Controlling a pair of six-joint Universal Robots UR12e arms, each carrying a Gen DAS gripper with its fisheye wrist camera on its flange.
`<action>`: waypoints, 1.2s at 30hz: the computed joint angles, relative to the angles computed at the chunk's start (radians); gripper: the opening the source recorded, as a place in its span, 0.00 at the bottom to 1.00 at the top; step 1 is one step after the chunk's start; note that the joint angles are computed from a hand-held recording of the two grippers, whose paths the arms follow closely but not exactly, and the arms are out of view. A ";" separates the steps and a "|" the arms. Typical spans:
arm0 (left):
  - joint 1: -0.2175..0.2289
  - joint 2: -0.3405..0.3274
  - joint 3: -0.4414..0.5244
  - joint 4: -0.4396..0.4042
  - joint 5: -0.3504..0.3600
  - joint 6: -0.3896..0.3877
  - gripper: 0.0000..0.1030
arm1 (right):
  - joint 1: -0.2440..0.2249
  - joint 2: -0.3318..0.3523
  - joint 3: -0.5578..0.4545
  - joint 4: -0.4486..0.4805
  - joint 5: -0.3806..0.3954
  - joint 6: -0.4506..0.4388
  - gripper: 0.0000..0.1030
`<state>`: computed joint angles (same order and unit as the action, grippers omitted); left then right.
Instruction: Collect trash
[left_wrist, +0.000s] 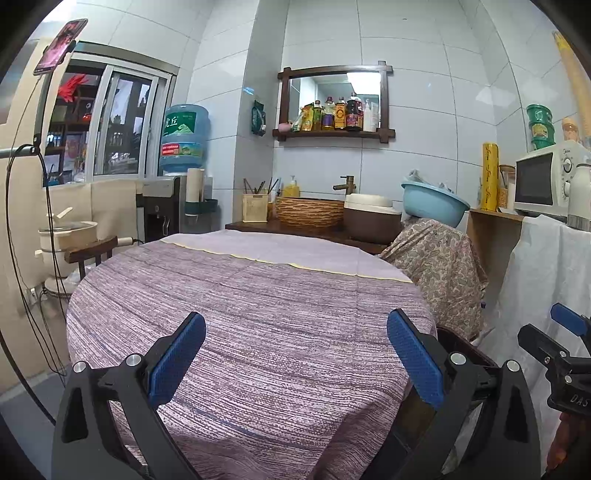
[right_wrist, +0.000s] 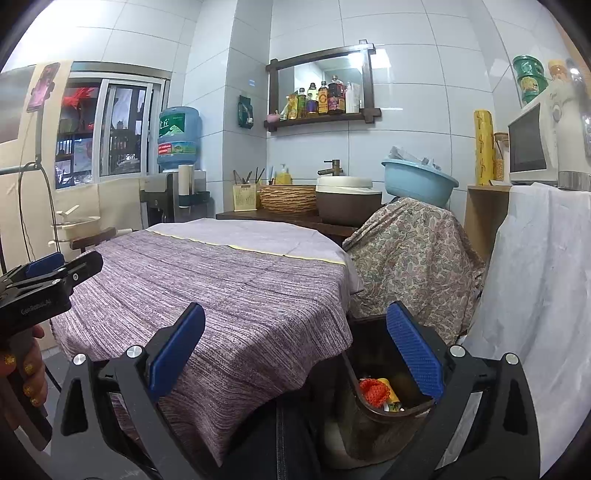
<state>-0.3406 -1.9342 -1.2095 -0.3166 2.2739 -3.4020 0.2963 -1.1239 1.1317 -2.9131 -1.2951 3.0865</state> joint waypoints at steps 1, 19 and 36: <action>0.000 0.000 0.000 0.000 -0.001 0.002 0.95 | -0.001 0.000 0.000 0.000 0.002 0.001 0.94; -0.002 -0.004 0.008 -0.014 -0.012 0.023 0.95 | -0.001 0.001 0.003 0.000 -0.004 0.017 0.94; 0.000 -0.003 0.007 -0.010 -0.019 0.037 0.95 | -0.001 0.001 0.005 0.006 -0.009 0.019 0.94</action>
